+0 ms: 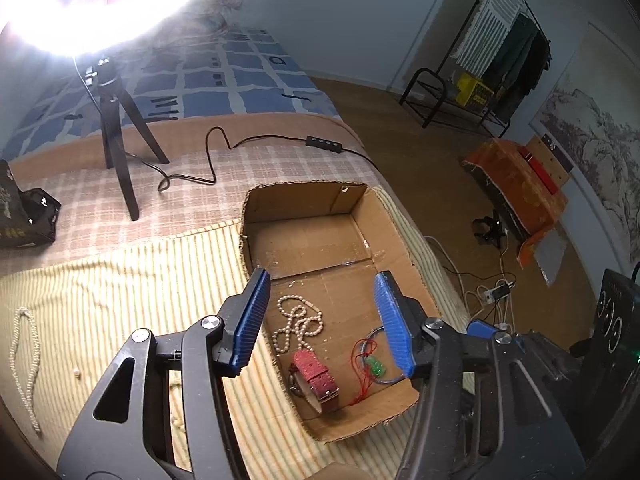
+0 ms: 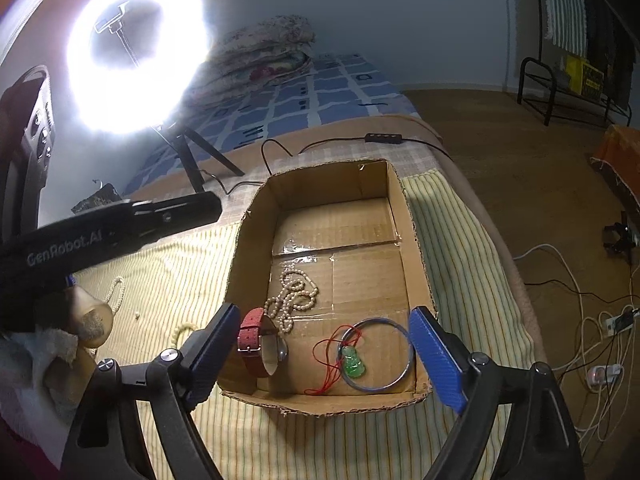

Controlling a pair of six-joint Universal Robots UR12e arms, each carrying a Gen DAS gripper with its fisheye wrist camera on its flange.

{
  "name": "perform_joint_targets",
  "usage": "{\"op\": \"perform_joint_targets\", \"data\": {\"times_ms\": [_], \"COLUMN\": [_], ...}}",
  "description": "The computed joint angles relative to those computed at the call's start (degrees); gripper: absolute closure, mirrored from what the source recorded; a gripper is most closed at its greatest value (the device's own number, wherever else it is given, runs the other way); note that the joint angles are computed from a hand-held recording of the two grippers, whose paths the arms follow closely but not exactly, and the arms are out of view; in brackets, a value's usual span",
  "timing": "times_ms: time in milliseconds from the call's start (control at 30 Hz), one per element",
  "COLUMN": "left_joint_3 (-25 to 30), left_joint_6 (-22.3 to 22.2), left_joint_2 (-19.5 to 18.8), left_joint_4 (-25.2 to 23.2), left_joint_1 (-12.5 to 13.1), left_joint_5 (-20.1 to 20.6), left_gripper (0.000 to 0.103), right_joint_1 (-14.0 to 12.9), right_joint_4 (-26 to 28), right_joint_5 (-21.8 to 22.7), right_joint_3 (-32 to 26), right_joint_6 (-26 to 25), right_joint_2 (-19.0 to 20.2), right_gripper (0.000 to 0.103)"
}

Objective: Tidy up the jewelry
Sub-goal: 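Open right gripper to drop the jade pendant while left gripper releases the pearl necklace into the box, then withdraw both grippers from the box back over the bed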

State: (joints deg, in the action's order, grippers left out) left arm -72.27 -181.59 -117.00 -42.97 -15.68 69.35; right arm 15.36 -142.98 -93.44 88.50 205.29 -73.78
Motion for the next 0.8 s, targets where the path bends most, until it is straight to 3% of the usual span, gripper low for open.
{"op": "perform_joint_targets", "data": {"times_ms": [367, 633, 800], "left_joint_3": [-2.4, -5.3, -7.2], "left_joint_6": [2.9, 4.3, 4.8], "left_joint_2": [2.6, 5.6, 7.3], "left_joint_4": [0.0, 1.0, 1.1], "left_joint_1": [1.6, 4.1, 5.9], "left_joint_5": [3.4, 6.3, 7.8], "left_gripper": [0.048, 0.048, 0.048], "right_joint_1": [1.0, 2.6, 3.7], "right_joint_4": [-1.5, -2.7, -2.3], "right_joint_5": [-0.3, 2.2, 4.0], "right_joint_3": [-0.6, -2.3, -3.8], "right_joint_6": [0.7, -0.8, -1.6], "right_joint_2": [0.0, 0.8, 1.8], "right_gripper": [0.015, 0.015, 0.024]}}
